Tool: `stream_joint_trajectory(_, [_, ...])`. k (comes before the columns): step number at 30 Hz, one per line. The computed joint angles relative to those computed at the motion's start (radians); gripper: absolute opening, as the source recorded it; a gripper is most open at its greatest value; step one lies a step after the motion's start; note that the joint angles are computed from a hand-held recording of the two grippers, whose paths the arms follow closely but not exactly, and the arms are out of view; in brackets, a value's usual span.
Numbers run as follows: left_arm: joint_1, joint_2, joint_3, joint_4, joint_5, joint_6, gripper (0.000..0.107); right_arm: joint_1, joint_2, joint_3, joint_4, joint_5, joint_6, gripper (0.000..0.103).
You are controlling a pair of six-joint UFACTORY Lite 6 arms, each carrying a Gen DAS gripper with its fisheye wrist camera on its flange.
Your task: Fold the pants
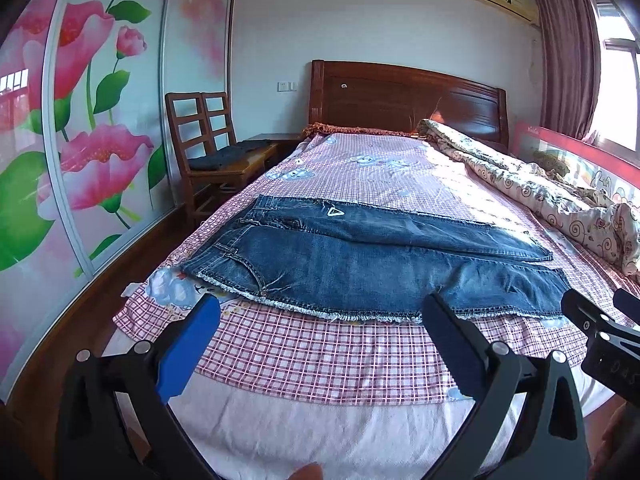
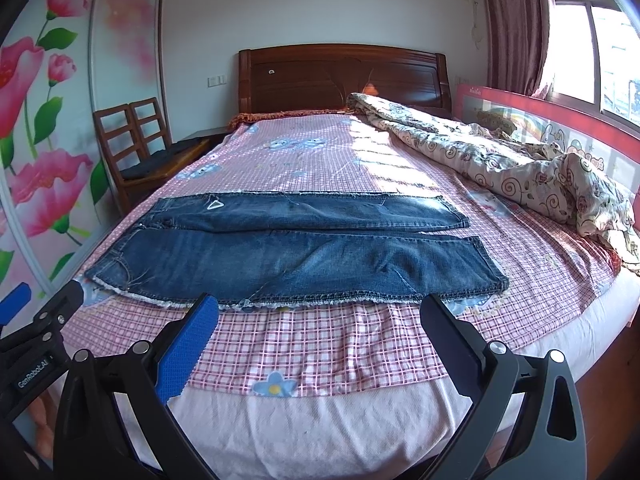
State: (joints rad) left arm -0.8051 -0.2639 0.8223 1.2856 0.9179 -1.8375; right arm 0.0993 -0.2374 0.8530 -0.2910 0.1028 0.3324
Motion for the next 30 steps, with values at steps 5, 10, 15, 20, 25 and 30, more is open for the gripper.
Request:
stream_joint_trajectory(5, [-0.003,0.000,0.001,-0.005,0.001,0.000,0.101,0.003,0.000,-0.003,-0.005,-0.001,0.007,0.100])
stream_joint_trajectory(10, [0.002,-0.002,0.001,-0.010,-0.004,0.005,0.101,0.004,0.000,-0.003,-0.017,0.001,0.020,0.100])
stream_joint_trajectory(15, [0.002,-0.003,-0.002,-0.009,-0.007,0.004,0.101,0.004,0.000,-0.004,0.003,0.002,0.000,0.100])
stream_joint_trajectory(20, [0.003,-0.001,-0.001,-0.010,-0.007,0.004,0.101,0.008,0.003,0.000,-0.034,0.008,0.038,0.100])
stream_joint_trajectory(25, [0.006,-0.003,-0.004,-0.011,-0.015,0.004,0.101,0.011,0.008,0.001,-0.038,0.008,0.046,0.100])
stream_joint_trajectory(30, [0.015,0.000,-0.009,-0.016,-0.026,0.005,0.101,0.009,0.014,-0.002,-0.039,0.006,0.045,0.100])
